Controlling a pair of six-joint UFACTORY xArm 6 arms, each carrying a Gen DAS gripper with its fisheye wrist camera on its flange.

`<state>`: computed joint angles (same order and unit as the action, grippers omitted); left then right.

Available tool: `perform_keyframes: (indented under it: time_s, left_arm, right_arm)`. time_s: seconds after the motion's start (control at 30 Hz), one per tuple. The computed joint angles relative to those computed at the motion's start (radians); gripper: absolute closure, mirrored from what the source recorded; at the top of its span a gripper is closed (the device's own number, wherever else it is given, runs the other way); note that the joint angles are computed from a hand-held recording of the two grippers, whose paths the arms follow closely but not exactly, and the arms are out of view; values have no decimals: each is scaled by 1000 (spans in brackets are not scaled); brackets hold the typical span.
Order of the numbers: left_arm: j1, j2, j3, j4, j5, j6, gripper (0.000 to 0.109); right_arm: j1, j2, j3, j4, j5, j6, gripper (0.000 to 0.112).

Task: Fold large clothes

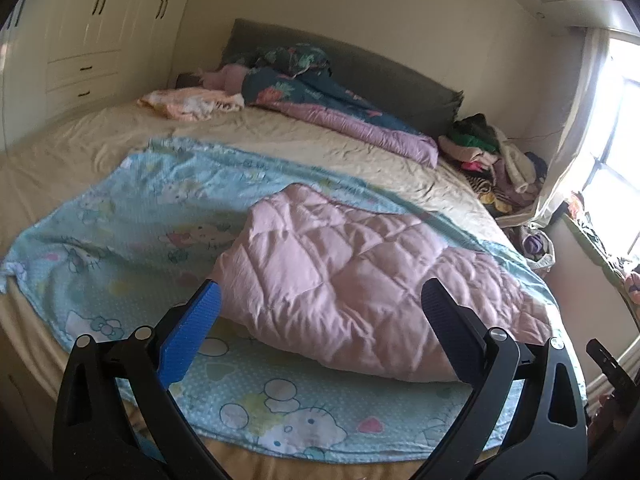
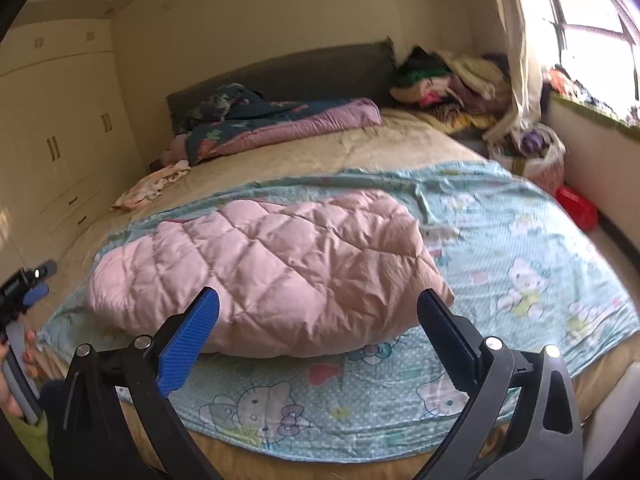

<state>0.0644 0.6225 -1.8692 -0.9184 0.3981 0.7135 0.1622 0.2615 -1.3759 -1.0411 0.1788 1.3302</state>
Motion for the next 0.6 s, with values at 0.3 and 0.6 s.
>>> perform_keyframes:
  time_s: [0.3,0.6]
  left_arm:
    - [-28,-144,173,-191,17,241,15]
    - [-74,-242,326,-267,11,408,15]
  right_arm:
    - [48,-125,99,-193,46,127,14]
    - [93,-177,172,-297,92,192,14]
